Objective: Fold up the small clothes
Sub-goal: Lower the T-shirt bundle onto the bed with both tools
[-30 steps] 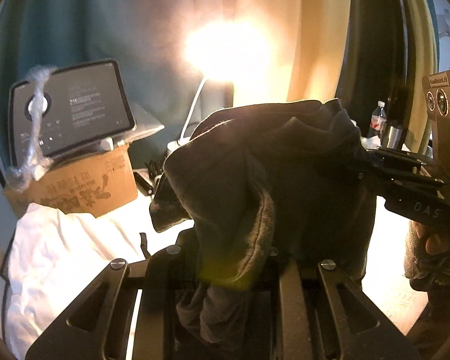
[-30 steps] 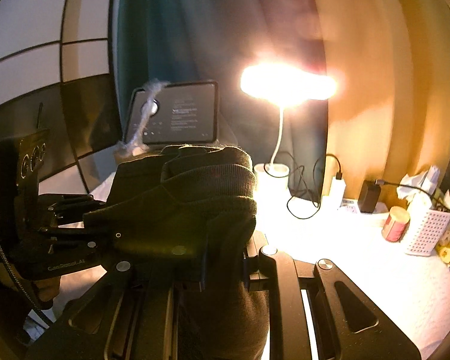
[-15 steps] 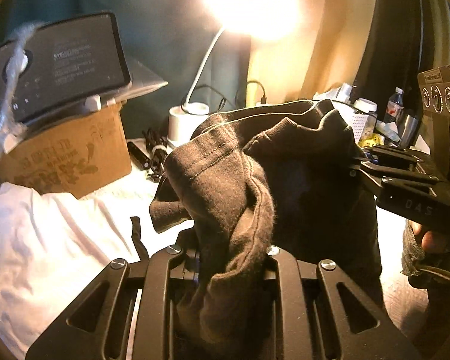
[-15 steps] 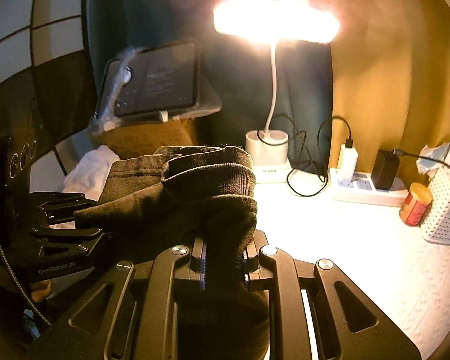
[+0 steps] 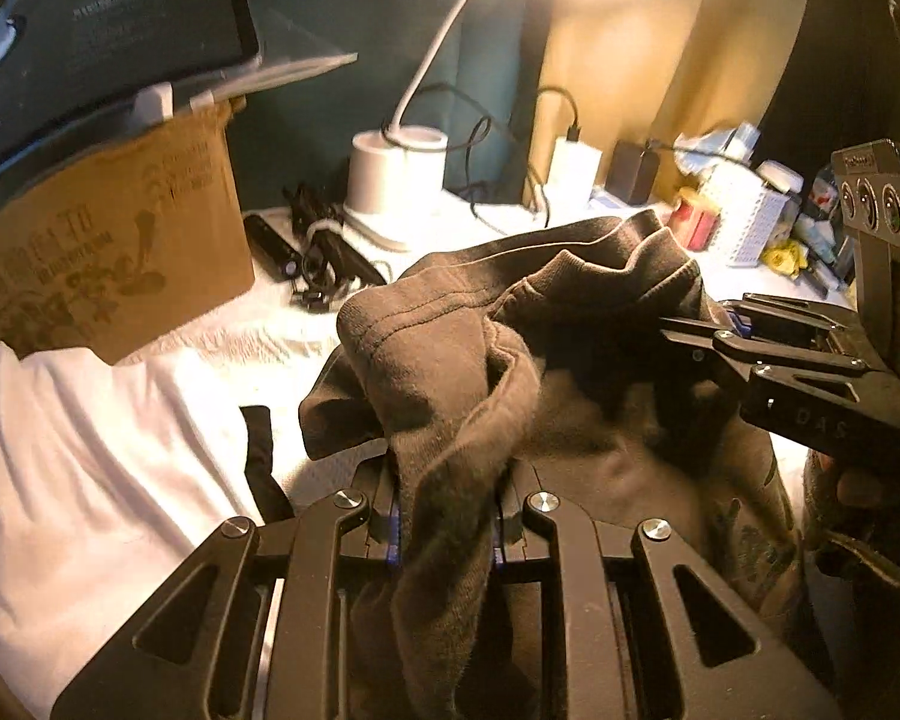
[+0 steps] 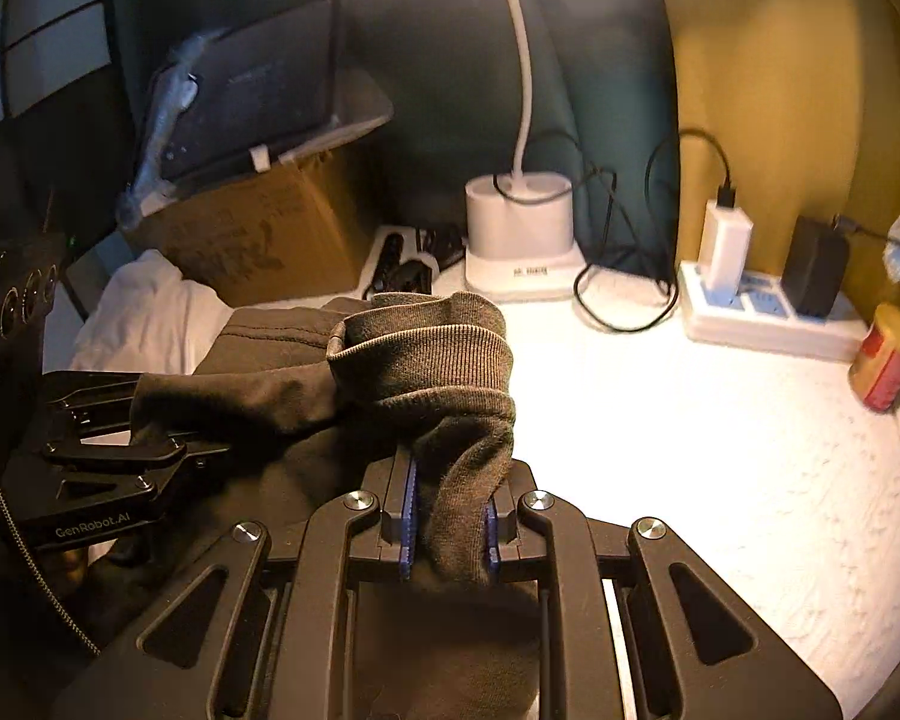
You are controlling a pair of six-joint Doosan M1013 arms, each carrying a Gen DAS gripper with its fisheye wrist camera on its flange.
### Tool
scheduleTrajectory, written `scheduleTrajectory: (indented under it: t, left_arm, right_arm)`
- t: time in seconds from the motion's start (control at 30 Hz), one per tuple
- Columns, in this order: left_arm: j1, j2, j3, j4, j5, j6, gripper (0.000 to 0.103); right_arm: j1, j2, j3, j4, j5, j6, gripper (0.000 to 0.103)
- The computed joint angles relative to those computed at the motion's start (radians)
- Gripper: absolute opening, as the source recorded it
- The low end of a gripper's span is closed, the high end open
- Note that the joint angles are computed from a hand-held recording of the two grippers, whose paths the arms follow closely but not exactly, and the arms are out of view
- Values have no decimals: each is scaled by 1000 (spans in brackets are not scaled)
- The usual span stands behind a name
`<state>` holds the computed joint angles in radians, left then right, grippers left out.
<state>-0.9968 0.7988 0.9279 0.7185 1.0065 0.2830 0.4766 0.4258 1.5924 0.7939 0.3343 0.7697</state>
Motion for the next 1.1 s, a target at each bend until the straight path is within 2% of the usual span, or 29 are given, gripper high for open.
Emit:
scheduleTrajectory:
  t: [0.23,0.37,0.47,0.57,0.63,0.77,0.83,0.87,1.1]
  left_arm:
    - [21,11,-6,-65,-1,36,19]
    - [32,15,-4,-101,-19,46,19]
    - [36,12,0,-112,-30,45,20]
    - [40,8,6,-121,-40,42,22]
    - [44,8,6,-130,-47,41,24]
    - [52,7,6,-141,-56,42,26]
    - [54,5,9,-133,-56,22,35]
    - [57,4,13,-132,-60,14,36]
    - [66,8,6,-118,-58,-19,39]
  right_arm:
    - [-9,50,-52,-145,63,206,19]
    - [-19,73,-73,-194,89,297,27]
    - [-25,75,-69,-210,72,335,31]
    - [-28,79,-69,-299,44,446,31]
    - [-38,85,-76,-261,66,423,31]
    - [-34,90,-83,-307,64,455,31]
    - [-34,93,-86,-317,63,467,31]
    - [-34,94,-88,-319,61,471,31]
    - [-32,104,-101,-344,58,500,31]
